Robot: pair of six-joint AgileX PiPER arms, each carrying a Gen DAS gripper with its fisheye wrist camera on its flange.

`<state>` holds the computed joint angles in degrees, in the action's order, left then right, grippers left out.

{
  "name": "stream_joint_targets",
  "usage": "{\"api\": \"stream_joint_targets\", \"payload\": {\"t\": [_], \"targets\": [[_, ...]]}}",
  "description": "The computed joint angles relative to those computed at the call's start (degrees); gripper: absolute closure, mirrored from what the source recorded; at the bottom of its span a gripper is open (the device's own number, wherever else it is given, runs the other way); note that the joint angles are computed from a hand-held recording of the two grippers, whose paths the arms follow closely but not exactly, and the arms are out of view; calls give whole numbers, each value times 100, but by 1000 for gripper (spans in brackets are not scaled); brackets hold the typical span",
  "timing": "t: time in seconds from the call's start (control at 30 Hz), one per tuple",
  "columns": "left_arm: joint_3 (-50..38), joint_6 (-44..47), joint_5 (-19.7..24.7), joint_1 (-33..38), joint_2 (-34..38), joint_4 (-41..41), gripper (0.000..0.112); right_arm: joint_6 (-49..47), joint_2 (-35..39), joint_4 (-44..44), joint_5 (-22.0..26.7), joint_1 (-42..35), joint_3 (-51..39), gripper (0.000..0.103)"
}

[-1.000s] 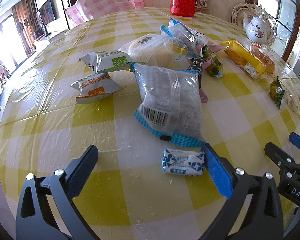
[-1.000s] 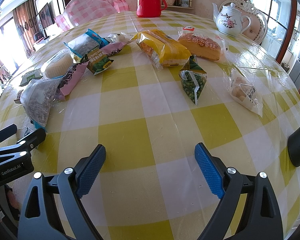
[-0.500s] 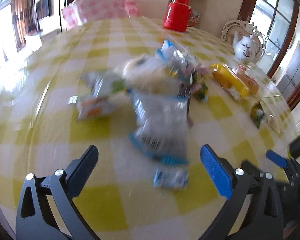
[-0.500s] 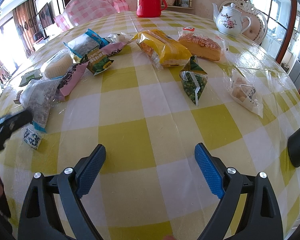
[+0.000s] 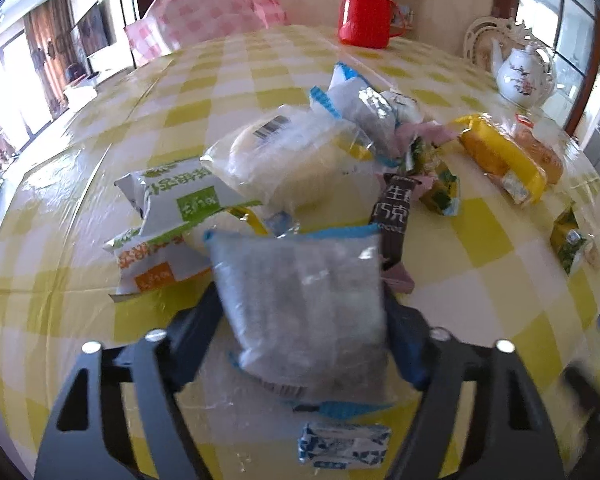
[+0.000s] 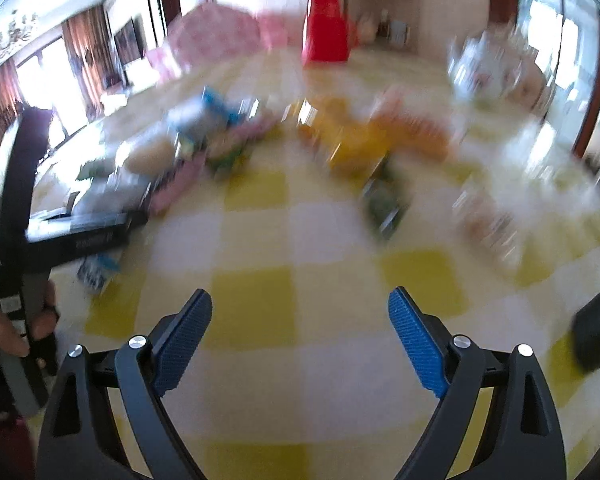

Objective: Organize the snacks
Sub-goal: 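Grasp the clear blue-trimmed bread bag with the left tool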

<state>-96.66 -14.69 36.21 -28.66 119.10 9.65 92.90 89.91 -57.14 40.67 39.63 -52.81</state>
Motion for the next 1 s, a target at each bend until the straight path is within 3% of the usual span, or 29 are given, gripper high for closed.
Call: {"api": "stream_joint_targets", "payload": {"t": [0.07, 0.23, 0.33, 0.47, 0.6, 0.67, 0.77, 0.9, 1.0], "targets": [[55, 27, -53, -11, -29, 38, 51, 414, -442, -452, 10, -103, 337, 16], [225, 292, -231, 94, -130, -341, 55, -119, -962, 20, -84, -1426, 373, 16], [243, 534, -285, 174, -149, -655, 55, -1129, -773, 943, -696, -2546, 171, 16], [268, 680, -327, 224, -164, -861, 55, -2177, -266, 2235, -1000, -3299, -116, 16], [247, 870, -334, 257, -148, -1019, 56, -2164, 161, 2387, -1067, -3410, -354, 16], [265, 869, -341, 250, -156, -1009, 56, -2076, 345, 2108, -863, -3340, -522, 16], [241, 879, -325, 248, -143, -995, 55, -2160, 577, 2469, -779, -3409, -653, 16], [214, 951, -319, 252, -131, -1064, 56, -1801, 878, 1767, 35, -2803, -959, 16], [250, 1153, -361, 271, -147, -1248, 58, -1571, 683, 1535, -87, -2734, -721, 27]]}}
